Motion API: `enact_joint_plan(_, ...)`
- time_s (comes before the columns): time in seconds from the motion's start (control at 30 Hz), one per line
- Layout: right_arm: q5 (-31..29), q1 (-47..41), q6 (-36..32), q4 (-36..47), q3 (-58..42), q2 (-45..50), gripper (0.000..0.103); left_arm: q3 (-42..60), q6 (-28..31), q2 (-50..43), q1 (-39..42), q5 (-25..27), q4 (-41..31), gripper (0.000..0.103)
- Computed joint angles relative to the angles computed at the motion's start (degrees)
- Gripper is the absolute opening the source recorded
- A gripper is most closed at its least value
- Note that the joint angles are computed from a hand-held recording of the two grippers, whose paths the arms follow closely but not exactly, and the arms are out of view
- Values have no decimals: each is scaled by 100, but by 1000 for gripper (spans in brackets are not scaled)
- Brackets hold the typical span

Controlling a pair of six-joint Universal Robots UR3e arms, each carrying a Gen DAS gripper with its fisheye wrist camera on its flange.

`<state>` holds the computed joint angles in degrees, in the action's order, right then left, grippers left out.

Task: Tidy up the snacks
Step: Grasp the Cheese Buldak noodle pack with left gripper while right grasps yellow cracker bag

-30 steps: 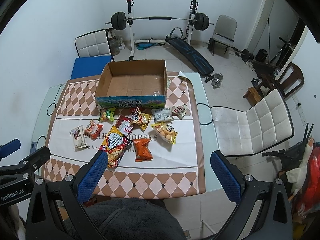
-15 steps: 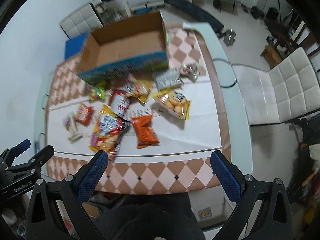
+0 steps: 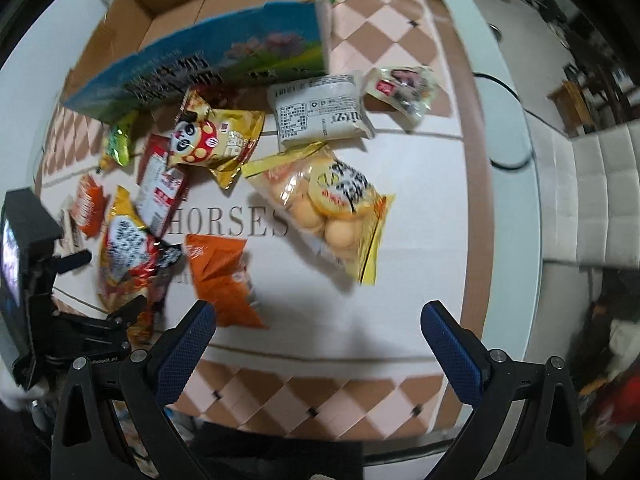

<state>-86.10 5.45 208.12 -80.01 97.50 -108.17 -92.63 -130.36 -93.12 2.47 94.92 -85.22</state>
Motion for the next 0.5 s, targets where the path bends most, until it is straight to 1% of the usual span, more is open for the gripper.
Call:
enact_joint_plan(0.03, 4, -46, -169, -25, 6, 81, 103, -145, -13, -73, -68, 85, 237, 103)
enact_joint_plan(0.1, -18, -166, -524, -226, 134, 197, 103, -265, -157, -167, -93, 91, 498, 103)
enact_joint_plan(0.2, -141, -326, -1015, -492, 246, 408, 103, -92, -809, -205, 104, -134, 257, 95)
enact_joint_plan(0.33, -128, -630, -1789, -967, 465, 697, 103, 91, -1859, -203, 517, -291, -368, 94)
enact_joint_plan(0.4, -106, -761, -2125, -1156, 518, 950, 103, -139, -2271, -54, 709, -284, -332, 94)
enact_joint_plan(0.47, -18, -941, -2280, -1245, 571, 1162, 101, -324, -2412, 60, 801, -265, -204, 94)
enact_joint_plan(0.5, 84, -1033, -2311, -1225, 592, 1210, 96, -438, -2453, 142, 862, -245, -135, 94)
